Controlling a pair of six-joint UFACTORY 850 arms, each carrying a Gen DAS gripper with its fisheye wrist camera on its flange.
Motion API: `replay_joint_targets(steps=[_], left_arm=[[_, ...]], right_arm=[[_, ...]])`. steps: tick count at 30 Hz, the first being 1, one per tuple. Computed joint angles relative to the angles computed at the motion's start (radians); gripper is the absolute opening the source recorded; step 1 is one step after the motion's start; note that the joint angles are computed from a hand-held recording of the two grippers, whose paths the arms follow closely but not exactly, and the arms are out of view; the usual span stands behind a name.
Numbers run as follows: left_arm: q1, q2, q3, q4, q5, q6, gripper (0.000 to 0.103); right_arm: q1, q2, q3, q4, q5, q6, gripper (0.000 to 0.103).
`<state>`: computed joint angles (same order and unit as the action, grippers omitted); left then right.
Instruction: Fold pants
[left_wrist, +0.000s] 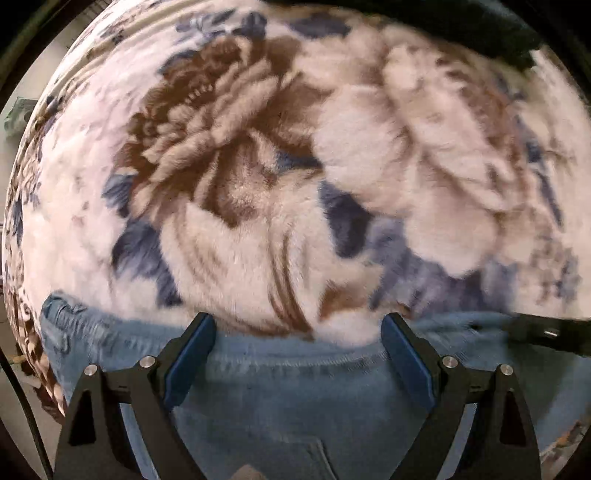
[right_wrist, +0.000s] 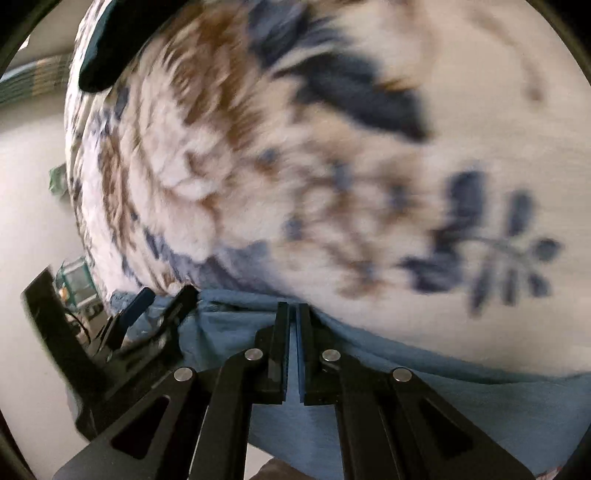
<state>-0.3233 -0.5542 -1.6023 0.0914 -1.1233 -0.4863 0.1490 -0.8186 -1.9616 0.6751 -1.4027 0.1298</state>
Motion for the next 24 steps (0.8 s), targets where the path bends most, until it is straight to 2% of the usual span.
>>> replay_joint_targets(steps=[4,5,6,7,8,9,13,16,18,19,21,24], left_arm=[[0.027,-0.027,-0.042,-0.057,-0.019,-0.001,0.098],[0.028,-0.021,-0.050,-0.054,-0.018,-0.004,0.098],[0.027,-0.015,-0.061,-0.047,-0.021,-0.011,0.098],[0.020,-0.005,-0.072,-0.044,-0.024,-0.025,0.098],[0.016,0.009,-0.075,-0.041,-0.020,-0.037,0.098],[0.001,0.027,-0.083,-0.016,-0.017,-0.060,0.098],[-0.060,0.055,-0.129,-0.010,-0.034,-0.060,0.098],[-0.138,0.058,-0.157,-0.054,-0.046,-0.058,0.098],[-0.199,0.084,-0.122,-0.091,-0.053,-0.051,0.098],[-0.221,0.077,-0.126,-0.108,-0.055,-0.043,0.098],[-0.286,0.070,-0.114,-0.160,-0.064,-0.035,0.098],[-0.355,-0.011,-0.177,-0.267,-0.099,-0.026,0.098]], right_arm=[[-0.018,0.062,0.109,0.037,0.027,-0.049,0.008],[-0.028,0.087,0.133,0.050,0.044,-0.069,0.015],[-0.038,0.113,0.157,0.065,0.069,-0.090,0.032],[-0.054,0.160,0.201,0.088,0.114,-0.109,0.044],[-0.072,0.206,0.246,0.105,0.156,-0.120,0.067],[-0.094,0.275,0.320,0.132,0.226,-0.130,0.079],[-0.178,0.494,0.551,0.107,0.375,-0.078,0.079],[-0.302,0.664,0.730,0.047,0.424,-0.026,0.079],[-0.404,0.769,0.840,0.019,0.424,0.002,0.079],[-0.492,0.826,0.900,0.007,0.409,0.001,0.079],[-0.618,0.897,0.984,-0.020,0.388,0.010,0.079],[-0.852,0.956,1.097,-0.026,0.362,-0.003,0.079]])
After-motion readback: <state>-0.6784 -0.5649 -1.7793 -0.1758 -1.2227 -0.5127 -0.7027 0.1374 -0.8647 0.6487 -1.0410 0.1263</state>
